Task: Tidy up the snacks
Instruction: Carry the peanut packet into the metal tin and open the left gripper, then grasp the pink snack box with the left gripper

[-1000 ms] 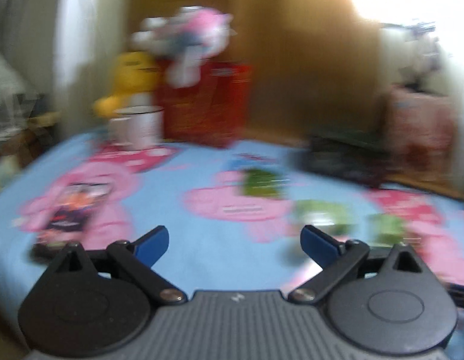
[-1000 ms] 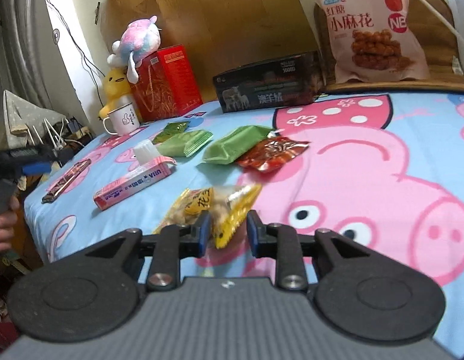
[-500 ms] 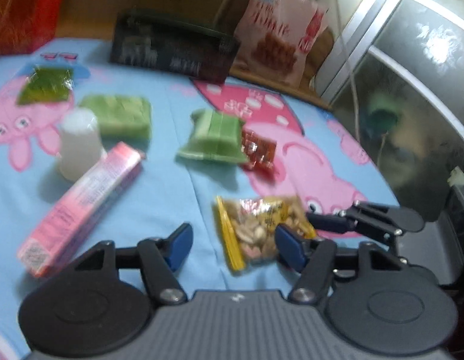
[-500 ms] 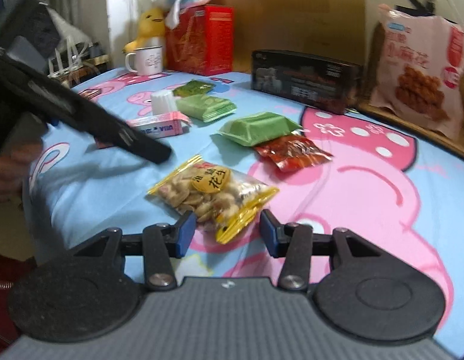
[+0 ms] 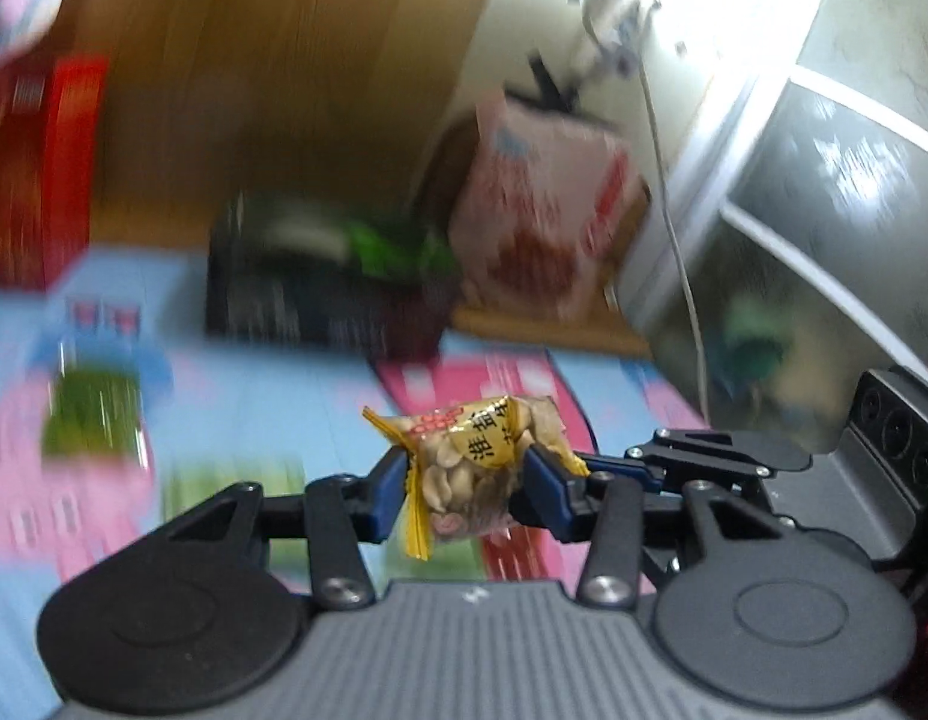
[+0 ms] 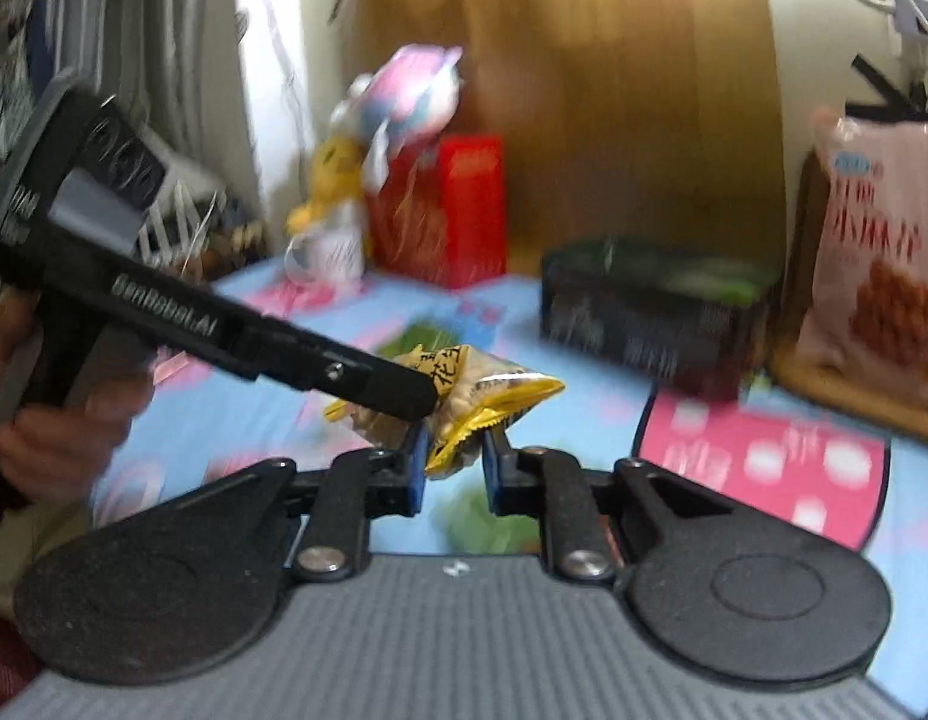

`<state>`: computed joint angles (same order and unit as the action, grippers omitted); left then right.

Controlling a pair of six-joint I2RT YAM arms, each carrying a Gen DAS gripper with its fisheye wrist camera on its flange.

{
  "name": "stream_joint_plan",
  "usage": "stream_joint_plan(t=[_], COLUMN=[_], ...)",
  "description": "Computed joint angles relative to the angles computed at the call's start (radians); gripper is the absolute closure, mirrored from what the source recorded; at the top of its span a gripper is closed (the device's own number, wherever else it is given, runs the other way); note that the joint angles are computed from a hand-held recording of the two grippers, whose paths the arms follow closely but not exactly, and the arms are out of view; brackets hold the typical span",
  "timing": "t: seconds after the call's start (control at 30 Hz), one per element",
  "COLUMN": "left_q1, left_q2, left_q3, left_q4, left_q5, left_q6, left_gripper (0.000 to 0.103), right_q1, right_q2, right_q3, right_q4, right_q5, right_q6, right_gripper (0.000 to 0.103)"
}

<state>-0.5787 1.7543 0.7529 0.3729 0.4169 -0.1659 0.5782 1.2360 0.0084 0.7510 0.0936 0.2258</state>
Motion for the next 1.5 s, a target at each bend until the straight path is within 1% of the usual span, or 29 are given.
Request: stream_joint_plan(t=[0.03,0.1,0.17,0.2,0.3,0.37,0.43,0.47,0.53,0.57,0.63,0.7,0.73,0.77,0.83,0.9,0.93,0.97,1.0,1.03,1.07,1.13,1.17,1.23,1.27,1.3,1.37,1.43,1.5], left_q1=[0.003,0.007,0.004,0.0,-0.005,-0.007,-0.009,-0.012,-0.021,-0.017,-0.005,0.007,0.011,0.015,0.023,0.033,0.034,0.033,0.027,0.017,0.011,0.018,0.022,0.022,0.028,0.039,0.078,0.117,0.165], left_q2=[0.032,0.124,0.247,0.298,0.481,0.579,0.666,0.699,0.758,0.759,0.721,0.684,0.677,0.675,0.7,0.745,0.78,0.802,0.797,0.781,0.762,0.735,0.716,0.659,0.606,0.55,0.429,0.301,0.189], left_q3=[0.066,0.228,0.427,0.514,0.81,0.954,1.07,1.114,1.206,1.203,1.13,1.06,1.046,1.04,1.084,1.157,1.215,1.244,1.223,1.194,1.165,1.135,1.112,1.038,0.963,0.886,0.71,0.525,0.353], left_q4=[-0.018,-0.084,-0.176,-0.222,-0.374,-0.434,-0.476,-0.498,-0.562,-0.559,-0.493,-0.419,-0.401,-0.394,-0.441,-0.532,-0.601,-0.638,-0.623,-0.607,-0.603,-0.616,-0.611,-0.576,-0.534,-0.49,-0.402,-0.331,-0.266], left_q5=[-0.011,-0.033,-0.062,-0.077,-0.11,-0.128,-0.161,-0.181,-0.222,-0.225,-0.242,-0.307,-0.344,-0.399,-0.45,-0.422,-0.388,-0.361,-0.359,-0.38,-0.386,-0.354,-0.346,-0.376,-0.382,-0.365,-0.287,-0.22,-0.143], left_q6=[-0.004,-0.022,-0.032,-0.028,-0.027,-0.035,-0.04,-0.043,-0.046,-0.049,-0.047,-0.055,-0.071,-0.096,-0.126,-0.131,-0.124,-0.115,-0.126,-0.128,-0.134,-0.142,-0.134,-0.105,-0.086,-0.077,-0.054,-0.026,0.01], left_gripper=[0.061,0.061,0.061,0.061,0.061,0.061,0.061,0.061,0.057,0.057,0.057,0.051,0.045,0.041,0.04,0.04,0.043,0.045,0.045,0.045,0.044,0.044,0.042,0.039,0.039,0.039,0.038,0.038,0.038], right_q1=[-0.104,-0.248,-0.35,-0.384,-0.462,-0.492,-0.511,-0.517,-0.519,-0.522,-0.541,-0.568,-0.579,-0.592,-0.598,-0.61,-0.619,-0.614,-0.613,-0.611,-0.607,-0.592,-0.591,-0.582,-0.565,-0.561,-0.558,-0.529,-0.456], right_q2=[0.057,0.188,0.313,0.375,0.538,0.617,0.68,0.708,0.745,0.753,0.746,0.734,0.721,0.716,0.7,0.695,0.686,0.689,0.687,0.684,0.682,0.683,0.676,0.639,0.632,0.607,0.528,0.452,0.407], right_q3=[0.052,0.156,0.286,0.345,0.528,0.614,0.672,0.693,0.718,0.723,0.687,0.632,0.599,0.58,0.539,0.52,0.513,0.516,0.522,0.522,0.516,0.51,0.5,0.459,0.445,0.418,0.352,0.314,0.271], right_q4=[0.025,0.067,0.044,0.036,-0.026,-0.057,-0.064,-0.064,-0.05,-0.043,0.012,0.102,0.134,0.152,0.177,0.178,0.16,0.151,0.126,0.113,0.121,0.13,0.14,0.177,0.202,0.221,0.219,0.137,0.077], right_q5=[-0.088,-0.201,-0.275,-0.294,-0.321,-0.326,-0.313,-0.306,-0.28,-0.265,-0.269,-0.288,-0.3,-0.31,-0.28,-0.29,-0.306,-0.291,-0.289,-0.289,-0.278,-0.247,-0.244,-0.209,-0.179,-0.179,-0.254,-0.349,-0.4], right_q6=[-0.039,-0.093,-0.122,-0.135,-0.179,-0.185,-0.182,-0.189,-0.191,-0.186,-0.166,-0.142,-0.128,-0.117,-0.082,-0.045,-0.034,-0.025,-0.025,-0.03,-0.034,-0.047,-0.052,-0.056,-0.053,-0.051,-0.043,-0.068,-0.12], right_gripper=[0.082,0.082,0.082,0.082,0.082,0.082,0.082,0.08,0.078,0.073,0.073,0.073,0.072,0.071,0.069,0.068,0.063,0.063,0.063,0.063,0.062,0.063,0.063,0.062,0.062,0.062,0.062,0.062,0.062])
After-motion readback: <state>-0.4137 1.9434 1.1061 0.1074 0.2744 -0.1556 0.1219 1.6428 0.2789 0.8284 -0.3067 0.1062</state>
